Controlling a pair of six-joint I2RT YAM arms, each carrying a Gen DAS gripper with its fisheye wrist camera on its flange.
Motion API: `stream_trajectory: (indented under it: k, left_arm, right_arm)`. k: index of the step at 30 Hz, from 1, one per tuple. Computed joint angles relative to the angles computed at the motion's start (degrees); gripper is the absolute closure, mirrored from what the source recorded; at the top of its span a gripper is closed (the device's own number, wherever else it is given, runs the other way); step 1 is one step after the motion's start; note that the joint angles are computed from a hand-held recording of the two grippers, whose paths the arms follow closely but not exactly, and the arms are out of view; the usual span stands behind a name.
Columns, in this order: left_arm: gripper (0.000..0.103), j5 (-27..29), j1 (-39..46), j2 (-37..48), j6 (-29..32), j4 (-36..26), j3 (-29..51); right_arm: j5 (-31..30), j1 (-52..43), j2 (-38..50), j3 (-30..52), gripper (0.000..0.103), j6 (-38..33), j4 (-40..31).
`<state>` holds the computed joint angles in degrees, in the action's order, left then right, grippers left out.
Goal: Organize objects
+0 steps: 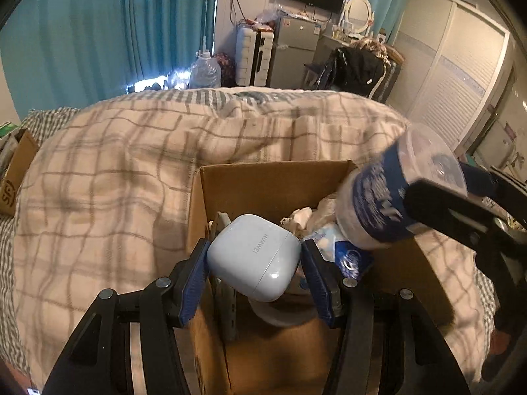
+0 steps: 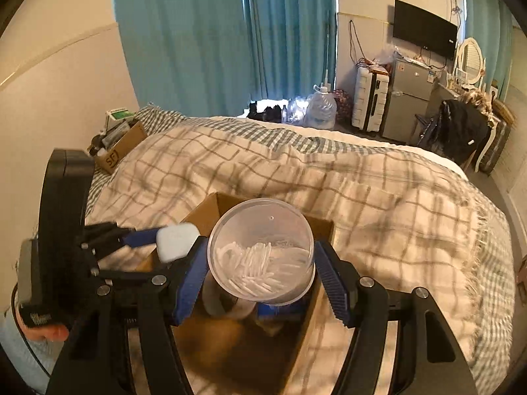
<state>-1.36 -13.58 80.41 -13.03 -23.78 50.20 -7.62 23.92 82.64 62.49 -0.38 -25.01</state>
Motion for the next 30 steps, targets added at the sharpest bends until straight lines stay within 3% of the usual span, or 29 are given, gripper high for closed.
stream_trajectory:
  k: [5, 7, 9, 11, 14, 17, 20, 22, 26, 30]
  left_arm:
    - [0.045, 3.8, 0.6, 2.2, 1.8, 1.4, -0.2]
    - [0.044, 3.3, -0.1, 0.9, 2.0, 1.7, -1.0]
    - [0.032, -0.3, -1.7, -0.7, 2.2, 1.9, -1.8]
    - [0.021, -3.7, -3.1, -2.8, 2.4, 1.1, -2.1]
    - [0.019, -5.4, -4.0, -7.2, 1.6, -1.8, -1.8]
    - [0.007, -7.4, -5.0, -12.1, -0.1, -6.3, -0.2]
    - [0.001, -10.1, -6.5, -18.0, -1.6, -9.8, 1.3]
    - [0.000, -11.6, -7.3, -20.6, -2.4, -12.7, 3.3]
    - [0.000, -13.7, -9.4, -23.5, -3.9, -18.3, 8.1]
    - [0.000, -17.9, -12.7, -26.7, -5.5, -21.1, 10.2]
  right_arm:
    - [-1.6, -0.8, 2.3, -3.5, 0.038, -0.7, 7.0]
    - [-3.4, -1.7, 0.5, -5.8, 0.031, -0.6, 8.4]
    - [-2.8, -1.7, -1.6, -6.2, 0.025, -0.3, 7.2]
    - [-1.8, -1.9, -4.8, -6.1, 0.023, -0.5, 4.8]
    - [2.2, -1.0, -10.0, -4.9, 0.017, -0.8, 0.0]
    - [6.7, 0.2, -15.6, -3.0, 0.010, -0.6, -5.2]
    - [10.8, 1.9, -19.9, 0.2, 0.005, 0.5, -10.9]
    - [13.2, 3.4, -22.1, 3.4, 0.001, 0.7, -15.7]
    - [26.9, 10.5, -25.4, 7.4, 0.001, 1.5, -19.7]
    - [26.9, 11.7, -26.1, 11.7, 0.001, 5.4, -25.0]
